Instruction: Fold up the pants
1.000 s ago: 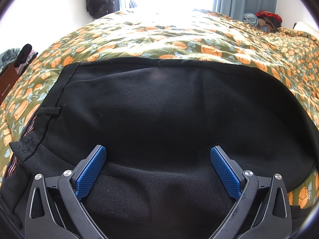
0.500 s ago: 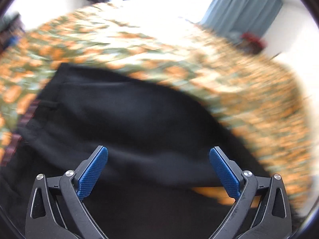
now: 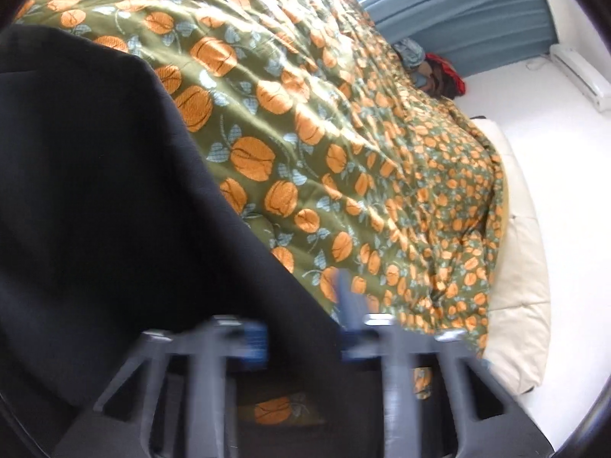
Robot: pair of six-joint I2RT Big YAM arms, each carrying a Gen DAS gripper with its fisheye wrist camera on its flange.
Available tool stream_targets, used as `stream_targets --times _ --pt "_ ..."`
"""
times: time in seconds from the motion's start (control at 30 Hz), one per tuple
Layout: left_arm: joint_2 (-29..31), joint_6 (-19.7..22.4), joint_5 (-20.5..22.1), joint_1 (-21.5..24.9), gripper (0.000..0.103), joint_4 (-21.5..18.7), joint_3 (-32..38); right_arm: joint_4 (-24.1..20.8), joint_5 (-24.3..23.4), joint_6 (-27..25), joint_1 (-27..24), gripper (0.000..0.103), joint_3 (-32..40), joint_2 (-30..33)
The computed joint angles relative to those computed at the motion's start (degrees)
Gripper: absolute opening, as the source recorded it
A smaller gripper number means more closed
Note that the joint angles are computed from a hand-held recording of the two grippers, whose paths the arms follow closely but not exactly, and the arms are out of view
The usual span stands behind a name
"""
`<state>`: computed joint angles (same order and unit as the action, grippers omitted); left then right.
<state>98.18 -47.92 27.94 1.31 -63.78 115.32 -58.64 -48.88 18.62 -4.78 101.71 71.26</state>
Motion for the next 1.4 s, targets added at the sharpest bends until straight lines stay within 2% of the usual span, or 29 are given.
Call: stream_targets --times 0.1,0.2,0.23,0.3,0.37,0.4,0.47,0.53,0.6,0.63,0.67,0.7,0.73,0.8,0.87,0.9,0.93,1.03,1.1,1.13,1.2,1.33,1.37,1.4 --pt "-2.9 -0.7 1.0 1.0 0.005 1.9 -2.1 -3.4 -0.3 -4.7 -2.7 0.003 -1.8 0.8" --pt "-8.8 -0.6 -1.2 0.9 0.005 5.8 -3.3 -6.0 4.6 -8.1 -4.7 0.003 0.9 6.3" --pt "-11.0 0.7 -2.6 0.6 0.005 6.7 -3.4 -5.1 5.0 -7.8 -5.0 0.003 1.9 7.5" --pt "-17.2 5.7 -7.4 -0.9 0.006 6.9 -5.4 -2.1 3.2 -6.5 -5.9 0.003 4.6 9.5" --pt "-24.4 9.1 -12.1 -3.3 0.007 4.3 -10.6 -4.2 -1.3 -8.0 -6.8 0.004 7.5 11.7" --pt "-28.3 9.0 -14.2 -5.2 0.007 2.3 -15.1 -8.1 -1.4 -10.5 -7.0 0.004 8.3 12.3" --pt "-32.8 7.7 -16.9 -8.7 0.008 -0.9 -22.6 -15.8 2.8 -14.8 -7.5 0.004 7.0 13.4" --pt "-35.7 4.6 -16.2 -11.7 0.007 -2.7 -31.4 -22.2 8.3 -16.1 -8.0 0.006 4.2 15.3" --pt "-36.8 1.6 -16.3 -13.4 0.005 -1.6 -36.2 -23.3 15.5 -16.5 -8.1 0.01 0.5 15.5" --pt "-37.3 0.0 -16.6 -14.2 0.005 -0.6 -37.8 -23.5 17.0 -16.4 -8.4 0.011 -0.5 15.6" --pt "-37.5 -0.7 -16.8 -14.9 0.005 0.1 -38.5 -23.8 14.8 -14.3 -9.6 0.012 -1.1 15.9" --pt "-37.5 -0.9 -16.8 -15.5 0.005 0.2 -38.6 -22.7 13.0 -13.1 -10.6 0.019 -1.7 15.5" --pt "-37.1 -0.7 -16.4 -15.9 0.005 0.2 -38.2 -21.6 12.6 -12.3 -11.4 0.038 -1.6 15.1" --pt "-36.1 0.7 -16.7 -16.6 0.006 0.0 -37.3 -17.9 11.2 -9.5 -13.4 0.054 -4.1 13.2" --pt "-35.4 1.7 -17.7 -17.8 0.006 -0.6 -36.4 -17.5 8.8 -7.7 -14.7 0.045 -5.2 13.0" --pt "-35.0 1.8 -18.1 -18.2 0.005 -0.5 -36.2 -18.9 8.7 -8.1 -14.7 0.012 -4.7 13.5" --pt "-34.9 1.7 -18.6 -18.7 0.006 -0.7 -36.1 -20.1 10.0 -9.2 -14.3 0.004 -3.8 13.9" --pt "-34.7 2.2 -20.1 -19.7 0.006 -1.4 -35.2 -20.9 17.2 -15.8 -11.5 0.004 -0.3 14.2" --pt "-34.5 2.8 -20.7 -20.6 0.007 -1.2 -35.6 -18.7 20.8 -20.9 -10.2 0.004 2.1 14.2" --pt "-34.1 2.9 -20.8 -21.4 0.007 -1.3 -35.6 -17.1 23.6 -22.5 -9.9 0.004 2.6 14.4" --pt "-33.6 2.4 -20.7 -22.5 0.007 -0.7 -35.9 -18.4 28.4 -23.6 -9.8 0.004 4.7 17.1" --pt "-31.7 3.0 -22.4 -24.7 0.008 -2.0 -34.7 -19.4 30.8 -23.9 -10.1 0.005 3.1 18.0" --pt "-31.7 3.0 -22.1 -24.6 0.008 -1.8 -34.8 -19.0 30.5 -23.5 -10.2 0.007 3.1 17.8" --pt "-32.0 2.9 -21.6 -24.3 0.008 -1.6 -35.2 -18.7 30.1 -22.9 -10.4 0.015 3.1 17.6"
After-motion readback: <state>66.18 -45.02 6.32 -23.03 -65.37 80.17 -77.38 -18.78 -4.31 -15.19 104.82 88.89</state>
